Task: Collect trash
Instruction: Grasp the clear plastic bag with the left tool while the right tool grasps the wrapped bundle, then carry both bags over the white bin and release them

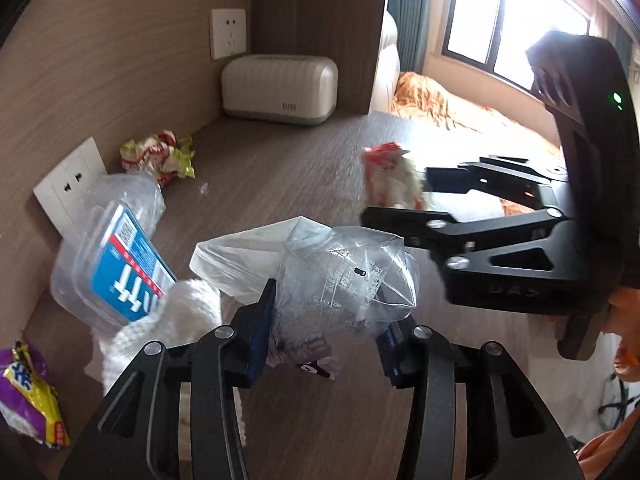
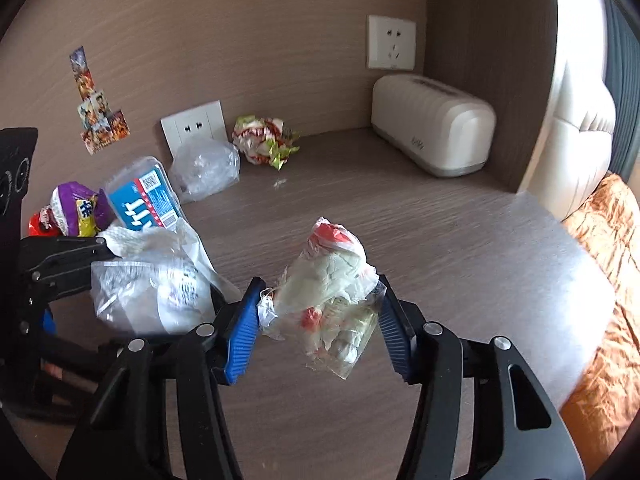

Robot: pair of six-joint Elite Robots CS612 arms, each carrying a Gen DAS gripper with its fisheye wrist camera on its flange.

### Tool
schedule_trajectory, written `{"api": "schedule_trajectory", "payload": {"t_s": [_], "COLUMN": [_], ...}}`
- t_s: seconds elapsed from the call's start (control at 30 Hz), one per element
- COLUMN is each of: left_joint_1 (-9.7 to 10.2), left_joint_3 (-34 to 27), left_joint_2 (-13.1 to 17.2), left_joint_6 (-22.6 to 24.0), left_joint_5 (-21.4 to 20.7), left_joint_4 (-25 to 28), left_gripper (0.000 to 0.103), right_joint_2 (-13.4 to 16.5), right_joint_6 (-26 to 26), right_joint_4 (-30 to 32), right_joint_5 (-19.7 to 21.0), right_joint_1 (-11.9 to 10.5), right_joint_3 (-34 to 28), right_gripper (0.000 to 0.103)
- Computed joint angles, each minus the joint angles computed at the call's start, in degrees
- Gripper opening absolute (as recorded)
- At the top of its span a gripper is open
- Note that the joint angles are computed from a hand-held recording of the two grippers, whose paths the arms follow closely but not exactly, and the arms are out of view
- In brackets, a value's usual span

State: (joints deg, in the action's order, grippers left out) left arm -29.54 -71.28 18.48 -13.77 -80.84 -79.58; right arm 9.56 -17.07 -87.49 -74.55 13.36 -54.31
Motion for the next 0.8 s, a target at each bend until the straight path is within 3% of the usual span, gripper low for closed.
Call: {"api": "schedule_trajectory", "payload": {"t_s": [0.33,0.8], "left_joint_1": [-3.64,-10.61], "left_joint_3": [2.7,13.7], "left_joint_2": [-2.9,-6.3], "left_joint_6": [0.9,4.9], "left_joint_5": [1.9,-5.5], "left_joint_4": [-2.8,-9.3], "left_gripper": [0.044,0.044], "right_joint_2": [2.6,7.2], "right_joint_6": [2.2,7.2], "right_joint_4": [5.7,19.3], "right_joint_5": [-1.8,-4.7], "right_joint_1": [-3.5,-11.3], "right_joint_3": [-12.5,-29.5], "right_gripper": [0.056,0.056]}}
